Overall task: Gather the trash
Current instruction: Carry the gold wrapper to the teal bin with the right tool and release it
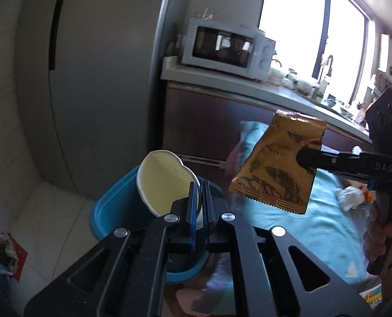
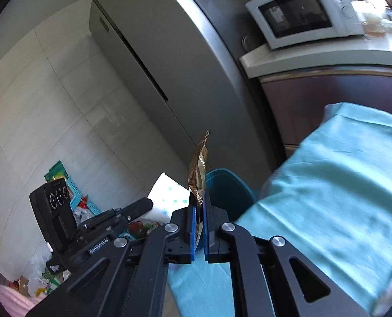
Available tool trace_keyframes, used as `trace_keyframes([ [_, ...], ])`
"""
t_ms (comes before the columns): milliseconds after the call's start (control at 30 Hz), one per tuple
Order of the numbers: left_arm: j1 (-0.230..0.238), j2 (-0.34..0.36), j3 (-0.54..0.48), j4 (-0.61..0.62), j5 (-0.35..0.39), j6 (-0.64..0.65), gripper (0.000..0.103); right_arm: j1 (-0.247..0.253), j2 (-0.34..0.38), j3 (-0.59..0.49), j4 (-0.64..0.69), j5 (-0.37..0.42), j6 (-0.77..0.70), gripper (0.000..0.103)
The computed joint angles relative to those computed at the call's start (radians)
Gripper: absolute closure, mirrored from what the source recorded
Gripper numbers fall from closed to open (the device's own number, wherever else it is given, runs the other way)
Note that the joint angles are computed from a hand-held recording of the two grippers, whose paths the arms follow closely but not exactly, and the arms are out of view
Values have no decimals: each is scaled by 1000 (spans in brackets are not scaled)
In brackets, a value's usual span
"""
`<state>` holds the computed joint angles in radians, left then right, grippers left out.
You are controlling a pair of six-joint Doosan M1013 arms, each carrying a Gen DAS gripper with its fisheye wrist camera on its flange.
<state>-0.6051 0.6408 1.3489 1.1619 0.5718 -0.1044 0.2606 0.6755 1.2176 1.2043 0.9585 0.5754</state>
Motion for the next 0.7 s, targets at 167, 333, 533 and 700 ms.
trace_keyframes([
  [167,23,13,10,-92,7,61,99,40,44,-69,-122,-8,105,99],
  [333,38,31,17,-165,4,85,99,71,98,-152,-256,19,229,98],
  [533,58,53,5,-230,5,112,98,97,142,-219,-366,45,324,95],
  [700,59,64,-4,-230,21,108,76,95,127,-194,-364,15,321,79],
])
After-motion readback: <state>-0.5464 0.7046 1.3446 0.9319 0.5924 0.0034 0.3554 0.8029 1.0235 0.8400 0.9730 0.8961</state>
